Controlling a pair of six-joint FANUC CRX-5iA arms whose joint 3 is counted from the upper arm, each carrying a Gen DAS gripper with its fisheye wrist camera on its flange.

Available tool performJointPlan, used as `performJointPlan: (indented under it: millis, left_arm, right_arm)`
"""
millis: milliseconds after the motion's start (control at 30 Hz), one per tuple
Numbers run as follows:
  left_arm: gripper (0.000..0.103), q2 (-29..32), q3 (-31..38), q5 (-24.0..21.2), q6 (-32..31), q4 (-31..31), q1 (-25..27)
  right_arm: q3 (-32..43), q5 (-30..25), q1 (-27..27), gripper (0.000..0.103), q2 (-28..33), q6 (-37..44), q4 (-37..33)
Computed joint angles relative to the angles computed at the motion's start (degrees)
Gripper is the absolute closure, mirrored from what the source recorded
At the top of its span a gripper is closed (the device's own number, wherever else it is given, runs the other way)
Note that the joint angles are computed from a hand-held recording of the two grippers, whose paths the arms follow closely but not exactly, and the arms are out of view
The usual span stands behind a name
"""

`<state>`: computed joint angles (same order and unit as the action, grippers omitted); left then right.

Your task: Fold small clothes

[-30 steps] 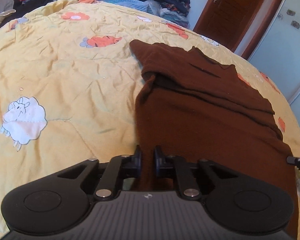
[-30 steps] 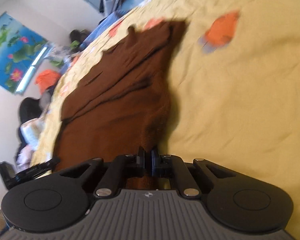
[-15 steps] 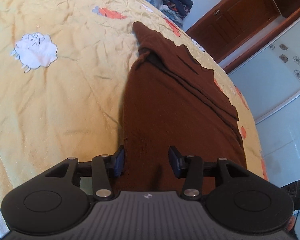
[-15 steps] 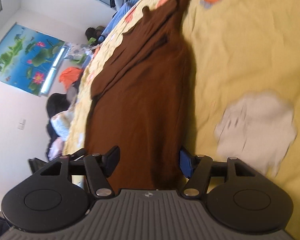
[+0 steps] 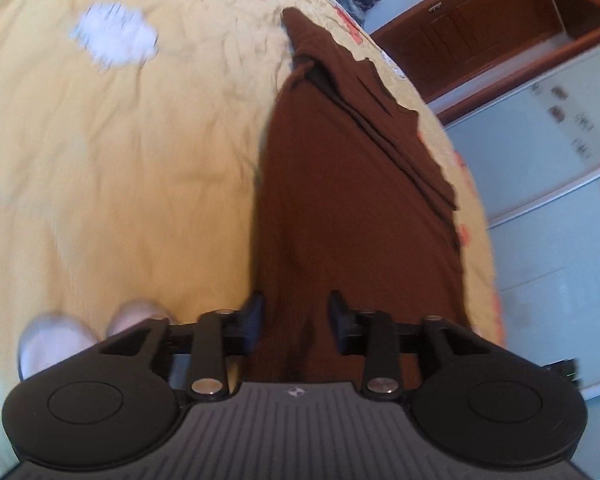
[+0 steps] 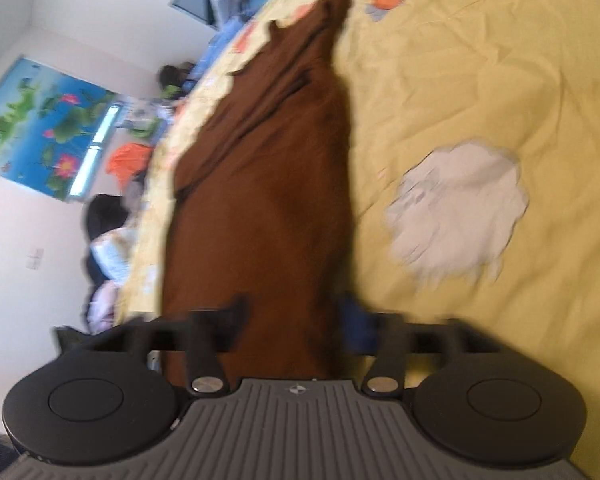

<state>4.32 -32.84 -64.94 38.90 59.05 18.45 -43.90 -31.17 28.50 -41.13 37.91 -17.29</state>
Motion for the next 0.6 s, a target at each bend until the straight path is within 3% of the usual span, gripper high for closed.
performJointPlan:
  millis: [33, 100, 167, 200, 233, 267, 367, 433, 467, 600]
  left_arm:
    - [0.056, -0.1, -1.1, -2.0, 0.4, 0.8, 0.8]
    - [0.056, -0.3, -3.0, -4.1, 1.0, 2.0, 1.1]
    - [0.059, -1.2, -4.6, -3.3, 0.2, 3.5, 0.2]
    - [0.066, -1.4, -4.2, -2.4, 0.6, 2.7, -0.4]
    - [0.092, -1.2, -3.0, -1.9, 2.0, 0.4, -0.9]
    - [0.098, -1.0, -1.8, -1.7, 3.1, -1.8, -1.2]
    - [0.098, -3.1, -0.9, -1.5, 1.4, -5.7, 0.1]
    - [0.099, -4.4, 0.0, -1.5, 0.8, -9.3, 1.6]
    - [0.099, -4.3, -0.1, -1.7, 0.0, -9.8, 2.3]
    - [0.096, -3.3, 1.3, -2.0, -1.2, -10.1, 1.9]
  right_arm:
    - [0.4, -0.6, -0.3, 0.025, 0.2, 1.9, -3.4]
    - [1.8, -1.6, -2.2, 0.029, 1.3, 8.6, -11.5]
    - [1.9, -0.8, 0.0, 0.041, 2.1, 7.1, -10.4]
    - [2.9, -1.7, -0.7, 0.046, 3.5, 9.0, -12.0]
    - [4.5, -3.8, -2.4, 0.065, 5.4, 12.5, -14.7]
    - [5.3, -5.6, -2.3, 0.090, 6.2, 12.9, -14.5]
    - [5.8, -8.5, -1.3, 0.089, 5.1, 12.4, -11.9]
    - [2.8, -9.1, 4.4, 0.090, 0.2, 2.1, -1.5]
    - [1.8, -10.5, 6.1, 0.096, -1.0, -1.2, 1.7]
    - [-0.7, -8.0, 4.4, 0.098, -3.6, -0.2, -1.4]
